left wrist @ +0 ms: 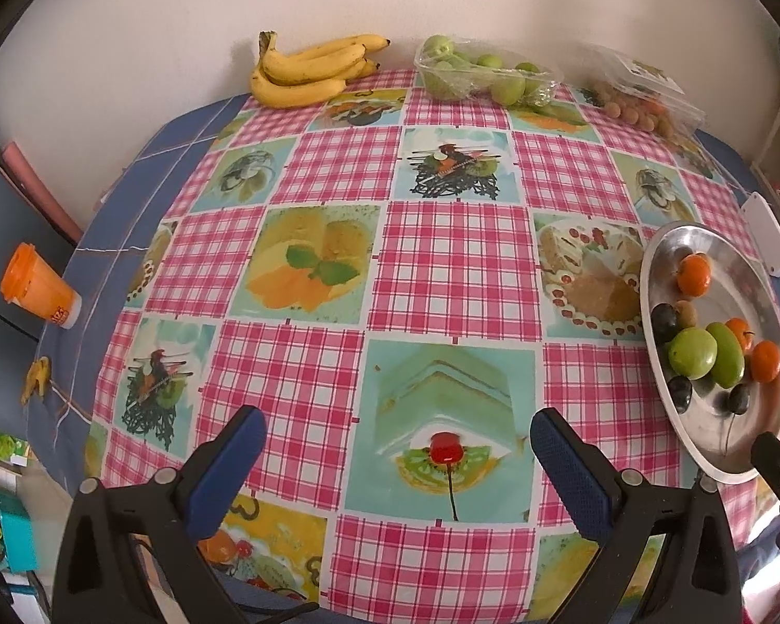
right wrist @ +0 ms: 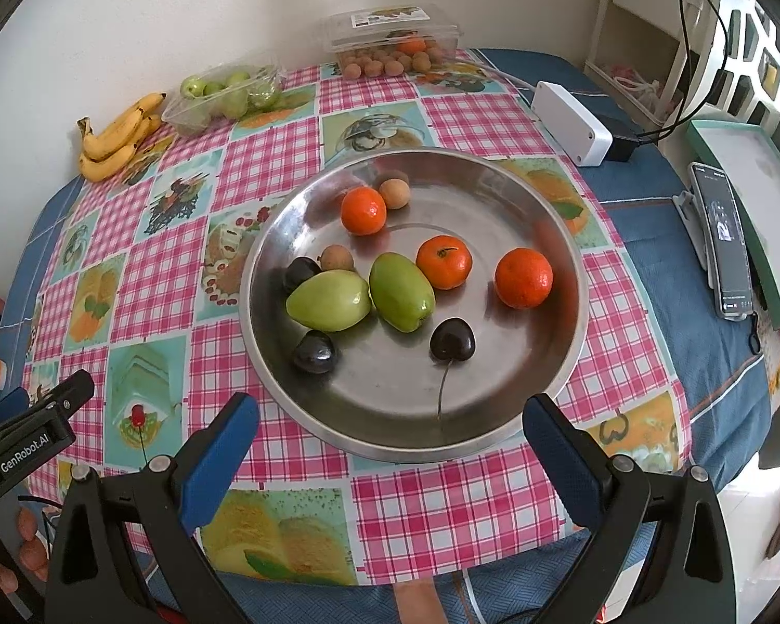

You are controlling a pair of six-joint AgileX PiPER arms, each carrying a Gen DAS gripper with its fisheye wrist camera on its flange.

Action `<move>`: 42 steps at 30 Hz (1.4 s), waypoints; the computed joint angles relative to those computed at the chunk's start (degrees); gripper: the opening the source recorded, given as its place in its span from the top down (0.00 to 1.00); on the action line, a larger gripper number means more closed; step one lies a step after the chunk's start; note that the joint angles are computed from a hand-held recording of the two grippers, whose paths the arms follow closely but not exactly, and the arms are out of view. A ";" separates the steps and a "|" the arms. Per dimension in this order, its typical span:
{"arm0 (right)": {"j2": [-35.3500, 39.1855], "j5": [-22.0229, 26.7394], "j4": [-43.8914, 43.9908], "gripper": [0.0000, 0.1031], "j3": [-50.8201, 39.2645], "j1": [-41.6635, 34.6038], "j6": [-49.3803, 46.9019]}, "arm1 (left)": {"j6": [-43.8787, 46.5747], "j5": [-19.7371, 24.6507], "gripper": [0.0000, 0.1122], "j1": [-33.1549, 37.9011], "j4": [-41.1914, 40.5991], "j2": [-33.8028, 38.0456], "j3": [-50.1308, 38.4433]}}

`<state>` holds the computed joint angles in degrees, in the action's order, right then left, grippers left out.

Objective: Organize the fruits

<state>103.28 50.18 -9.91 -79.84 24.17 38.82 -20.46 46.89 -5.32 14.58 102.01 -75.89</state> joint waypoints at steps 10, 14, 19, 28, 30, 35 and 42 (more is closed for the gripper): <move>0.02 0.24 -0.18 0.02 -0.29 0.09 -0.53 | 0.63 0.42 0.08 -0.40 -0.28 -0.16 -0.24; 0.07 0.33 -0.07 0.02 -0.40 0.02 -0.85 | 0.67 0.41 0.08 -0.41 -0.26 -0.34 -0.31; 0.05 0.33 -0.17 0.02 -0.47 0.16 -0.98 | 0.97 0.04 0.08 -0.37 -0.41 -0.75 -0.08; 0.36 0.61 0.24 0.02 -0.89 -0.11 -1.83 | 1.05 0.03 0.08 -0.36 -0.51 -0.90 -0.15; 0.36 0.64 0.27 0.02 -0.93 -0.09 -1.80 | 1.17 0.05 0.08 -0.30 -0.58 -0.88 -0.18; 0.37 0.80 0.09 0.02 -1.02 0.08 -1.45 | 1.29 0.01 0.08 -0.37 -0.54 -1.00 -0.14; 0.41 0.96 0.18 0.02 -1.10 0.07 -1.46 | 1.25 -0.01 0.08 -0.56 -0.56 -1.26 0.03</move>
<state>103.70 51.14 -9.74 -80.94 24.24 37.36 -19.21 46.88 -5.89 14.02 100.75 -75.85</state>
